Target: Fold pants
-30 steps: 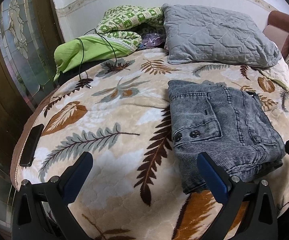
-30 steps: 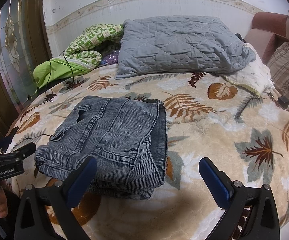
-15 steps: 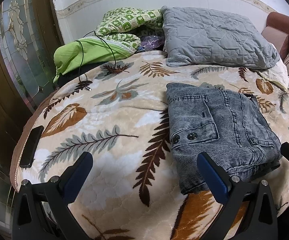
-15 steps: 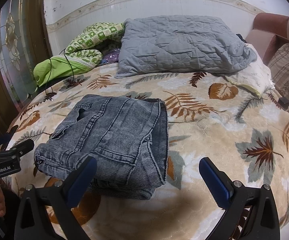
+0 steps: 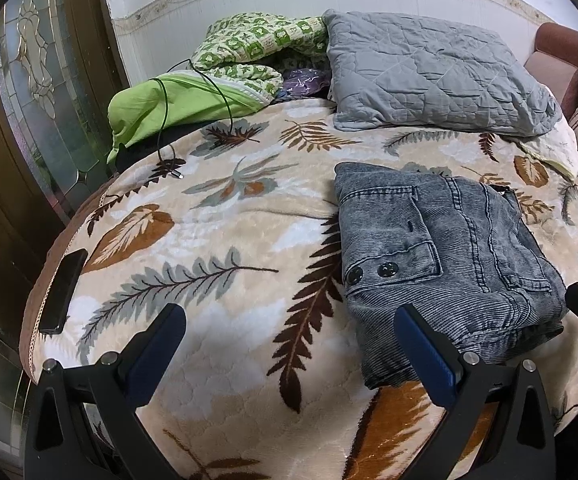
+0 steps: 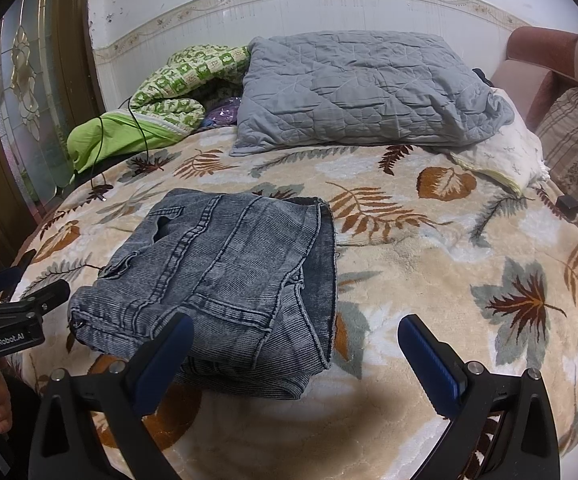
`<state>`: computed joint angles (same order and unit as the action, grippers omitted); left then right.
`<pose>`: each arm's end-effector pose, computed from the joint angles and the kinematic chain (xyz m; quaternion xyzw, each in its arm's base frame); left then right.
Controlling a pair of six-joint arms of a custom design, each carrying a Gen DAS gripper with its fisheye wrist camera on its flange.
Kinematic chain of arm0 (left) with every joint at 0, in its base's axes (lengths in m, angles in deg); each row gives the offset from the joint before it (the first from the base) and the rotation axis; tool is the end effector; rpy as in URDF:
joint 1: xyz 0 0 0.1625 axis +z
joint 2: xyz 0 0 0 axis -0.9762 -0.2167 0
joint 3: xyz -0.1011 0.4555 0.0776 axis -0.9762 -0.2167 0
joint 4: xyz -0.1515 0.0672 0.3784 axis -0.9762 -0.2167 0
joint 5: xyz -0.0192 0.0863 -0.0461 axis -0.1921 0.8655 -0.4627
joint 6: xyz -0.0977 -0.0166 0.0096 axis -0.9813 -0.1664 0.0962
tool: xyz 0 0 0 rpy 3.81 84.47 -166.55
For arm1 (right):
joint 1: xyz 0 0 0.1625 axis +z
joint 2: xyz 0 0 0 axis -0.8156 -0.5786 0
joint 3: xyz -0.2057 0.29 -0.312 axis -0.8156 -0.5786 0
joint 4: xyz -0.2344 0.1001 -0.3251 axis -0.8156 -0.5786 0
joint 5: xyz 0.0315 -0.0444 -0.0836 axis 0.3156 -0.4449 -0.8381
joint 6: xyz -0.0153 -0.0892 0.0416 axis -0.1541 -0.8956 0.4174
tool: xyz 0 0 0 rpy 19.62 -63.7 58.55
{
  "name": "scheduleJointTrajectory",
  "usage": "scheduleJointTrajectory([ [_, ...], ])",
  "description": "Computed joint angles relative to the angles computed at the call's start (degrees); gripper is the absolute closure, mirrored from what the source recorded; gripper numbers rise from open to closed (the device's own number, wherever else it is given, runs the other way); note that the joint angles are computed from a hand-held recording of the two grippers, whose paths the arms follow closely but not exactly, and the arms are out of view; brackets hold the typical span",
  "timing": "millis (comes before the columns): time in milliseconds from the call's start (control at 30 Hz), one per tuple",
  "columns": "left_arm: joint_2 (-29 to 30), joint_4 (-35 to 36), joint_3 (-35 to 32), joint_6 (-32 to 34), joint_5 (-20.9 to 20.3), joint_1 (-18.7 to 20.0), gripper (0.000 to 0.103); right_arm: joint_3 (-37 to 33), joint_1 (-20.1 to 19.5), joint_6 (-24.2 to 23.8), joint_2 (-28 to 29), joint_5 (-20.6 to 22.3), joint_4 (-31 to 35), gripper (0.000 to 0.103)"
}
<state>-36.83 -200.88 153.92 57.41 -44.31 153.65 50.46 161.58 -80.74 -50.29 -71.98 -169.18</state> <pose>0.0321 -0.7550 0.2931 0.1052 0.8126 -0.3649 0.4421 0.3140 -0.7549 -0.0762 0.2007 -0.8688 0.3616 0.2722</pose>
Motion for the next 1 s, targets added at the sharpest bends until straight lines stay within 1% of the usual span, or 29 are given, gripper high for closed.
scheduleJointTrajectory([
  [1000, 0.5, 0.3, -0.5, 0.0, 0.5, 0.4, 0.000, 0.0, 0.1, 0.0, 0.0, -0.2, 0.0, 0.000],
])
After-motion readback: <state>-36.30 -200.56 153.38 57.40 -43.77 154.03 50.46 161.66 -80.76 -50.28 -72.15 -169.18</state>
